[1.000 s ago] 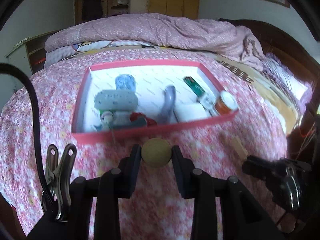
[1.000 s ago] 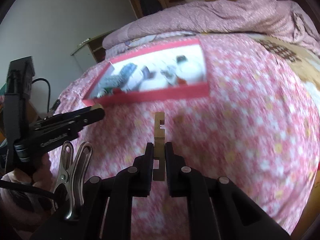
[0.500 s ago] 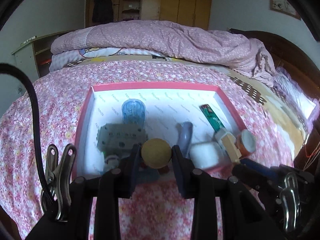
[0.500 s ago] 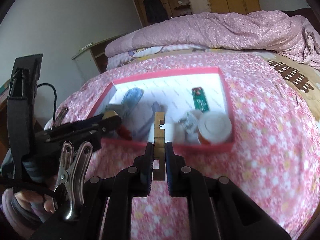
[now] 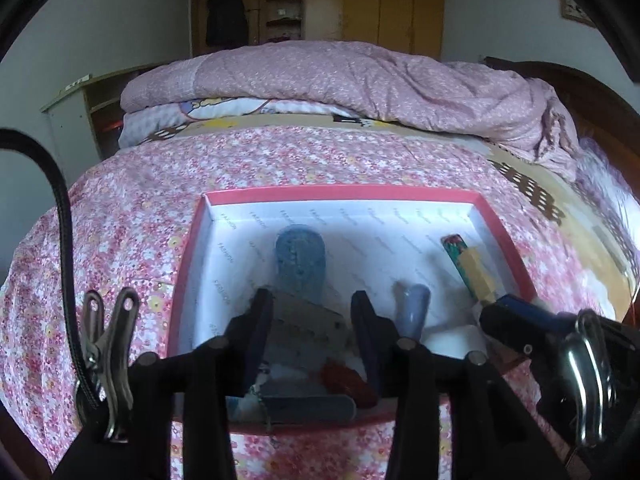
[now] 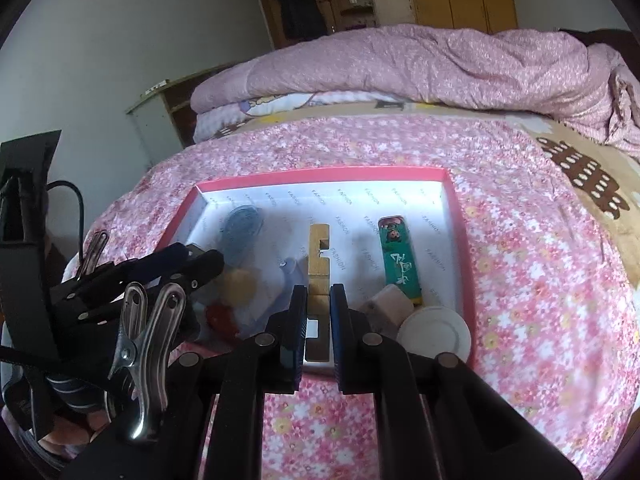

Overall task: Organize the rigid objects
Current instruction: 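Carry the wooden piece and wooden disc into the tray and open both tools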

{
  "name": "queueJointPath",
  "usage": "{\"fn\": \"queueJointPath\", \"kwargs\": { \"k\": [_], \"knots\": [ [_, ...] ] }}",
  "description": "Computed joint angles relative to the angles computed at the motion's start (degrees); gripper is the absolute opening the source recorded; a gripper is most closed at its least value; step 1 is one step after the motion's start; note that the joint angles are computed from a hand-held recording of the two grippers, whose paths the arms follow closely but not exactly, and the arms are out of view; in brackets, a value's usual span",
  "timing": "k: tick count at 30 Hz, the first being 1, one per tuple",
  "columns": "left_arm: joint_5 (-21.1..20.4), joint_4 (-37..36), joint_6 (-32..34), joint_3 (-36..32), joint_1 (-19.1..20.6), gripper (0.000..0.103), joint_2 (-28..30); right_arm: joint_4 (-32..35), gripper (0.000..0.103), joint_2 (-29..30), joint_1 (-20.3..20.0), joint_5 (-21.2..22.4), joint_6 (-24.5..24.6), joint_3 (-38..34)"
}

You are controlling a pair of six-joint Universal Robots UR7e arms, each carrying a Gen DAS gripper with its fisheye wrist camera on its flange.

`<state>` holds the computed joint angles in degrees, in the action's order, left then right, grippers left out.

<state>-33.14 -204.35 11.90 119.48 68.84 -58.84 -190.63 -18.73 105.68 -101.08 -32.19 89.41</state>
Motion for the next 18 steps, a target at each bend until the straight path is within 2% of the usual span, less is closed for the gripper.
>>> {"fn": "queueJointPath", "kwargs": {
  "k": [1, 3, 6, 10, 18],
  "knots": [
    [-0.23, 0.38, -0.33, 0.05, 0.08, 0.052, -0.31, 0.04, 0.013, -0.08, 0.0, 0.38, -0.26, 0.05],
    [-0.04, 0.1, -0.13, 0.27, -0.03, 0.056, -0.59, -0.78, 0.015, -0.13, 0.09, 0.79, -1.24, 0.46],
    [1.03, -0.05, -0.06, 0.44, -0.27, 0.056, -0.79, -2.81, 0.023, 0.0, 0.44, 0.3, -2.13, 1.17],
    [1.67, 1.29, -1.38, 1.4, -0.74, 0.056, -1.63, -4.63, 0.027, -0.46, 0.48, 0.67, -2.05, 2.83],
    [5.18, -3.47, -0.83, 5.0, -3.28, 0.056, -2.14, -8.63, 0.029, -1.65, 0.61, 0.13, -3.76, 6.75]
  ]
}}
